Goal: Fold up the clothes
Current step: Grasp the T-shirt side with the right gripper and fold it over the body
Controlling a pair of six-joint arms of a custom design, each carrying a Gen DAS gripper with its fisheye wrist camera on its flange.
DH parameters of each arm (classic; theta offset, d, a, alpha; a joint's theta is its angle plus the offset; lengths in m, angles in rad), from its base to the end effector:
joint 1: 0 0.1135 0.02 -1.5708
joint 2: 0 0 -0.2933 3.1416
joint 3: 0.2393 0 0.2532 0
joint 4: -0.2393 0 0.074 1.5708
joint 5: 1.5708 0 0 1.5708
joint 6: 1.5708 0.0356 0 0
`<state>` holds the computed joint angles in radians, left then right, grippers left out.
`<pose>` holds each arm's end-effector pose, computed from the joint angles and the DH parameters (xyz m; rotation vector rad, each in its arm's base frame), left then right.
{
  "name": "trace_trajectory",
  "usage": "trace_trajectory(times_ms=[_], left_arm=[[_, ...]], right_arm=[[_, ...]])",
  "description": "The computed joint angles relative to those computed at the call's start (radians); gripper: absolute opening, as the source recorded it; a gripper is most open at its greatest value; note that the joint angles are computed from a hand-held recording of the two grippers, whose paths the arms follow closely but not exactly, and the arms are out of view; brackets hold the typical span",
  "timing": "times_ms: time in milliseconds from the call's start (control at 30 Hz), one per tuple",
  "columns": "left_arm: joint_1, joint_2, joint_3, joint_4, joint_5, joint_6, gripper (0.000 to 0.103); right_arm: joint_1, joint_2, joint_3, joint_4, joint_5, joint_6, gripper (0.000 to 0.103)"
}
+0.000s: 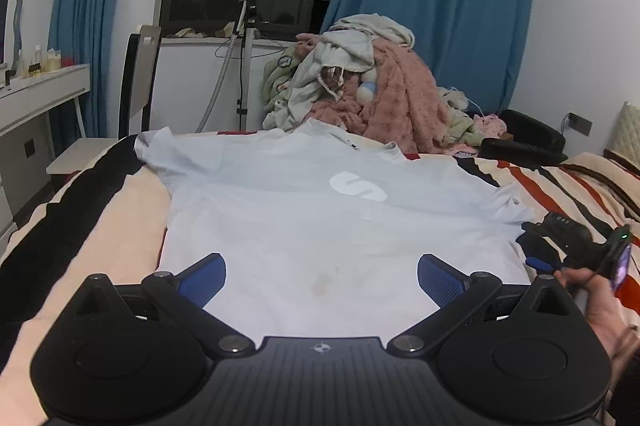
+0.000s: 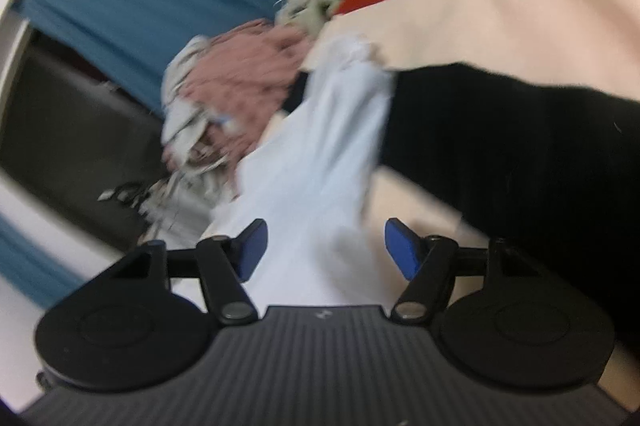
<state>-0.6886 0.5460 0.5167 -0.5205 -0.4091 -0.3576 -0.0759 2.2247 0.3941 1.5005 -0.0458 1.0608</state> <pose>0.0923 -0.0576 0.2629 0.1035 2.0747 -0.2065 0.2961 -0.0209 0.0576 1.0303 1.6729 0.7032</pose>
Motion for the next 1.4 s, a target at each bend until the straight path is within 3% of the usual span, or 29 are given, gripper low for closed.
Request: trace_trajectory(times_ms=[200, 400, 500, 567, 600, 633, 700, 900, 1100, 1167, 1233, 1400], left_arm=[[0.156, 0.175, -0.044, 0.197, 0.123, 0.039, 0.103], [0.251, 0.481, -0.048, 0.45, 0.172, 0.036, 0.103], [0.28, 0.589, -0.027, 0.525, 0.182, 0.038, 0.103], [0.289, 0.63, -0.019, 0.565, 0.172, 0.05, 0.103], [0.293, 0.643, -0.018, 0.582, 0.167, 0.057, 0.103], [0.297, 0.656, -0.016, 0.6, 0.162, 0.064, 0.103], [0.305, 0.645, -0.014, 0.603, 0.153, 0.074, 0.103], [0.33, 0.481, -0.043, 0.523, 0.121, 0.127, 0.103], [0.442, 0.249, -0.04, 0.364, 0.206, 0.159, 0.103], [0.495, 0.187, -0.039, 0.324, 0.244, 0.176, 0.103], [0.603, 0.174, -0.02, 0.275, 0.351, 0.179, 0.103], [0.776, 0.185, -0.024, 0.308, 0.46, 0.169, 0.103]], right_arm=[[-0.044, 0.169, 0.293, -0.091, 0.032, -0.184, 0.065], [-0.094, 0.287, 0.541, -0.128, -0.002, -0.201, 0.068], [-0.106, 0.267, 0.644, -0.275, 0.002, -0.259, 0.067], [-0.105, 0.24, 0.7, -0.395, 0.03, -0.319, 0.051], [-0.096, 0.211, 0.719, -0.481, 0.057, -0.359, 0.025], [-0.085, 0.181, 0.741, -0.571, 0.087, -0.4, 0.01], [-0.063, 0.129, 0.748, -0.674, 0.156, -0.481, 0.01], [0.078, -0.078, 0.666, -0.666, 0.38, -0.65, 0.008], [0.351, -0.168, 0.787, -0.734, 0.692, -0.977, 0.008], [0.441, -0.125, 0.89, -0.78, 0.763, -1.053, 0.008], [0.515, -0.044, 1.028, -0.852, 0.808, -1.1, 0.008], [0.635, 0.242, 1.468, -1.093, 0.845, -1.219, 0.008]])
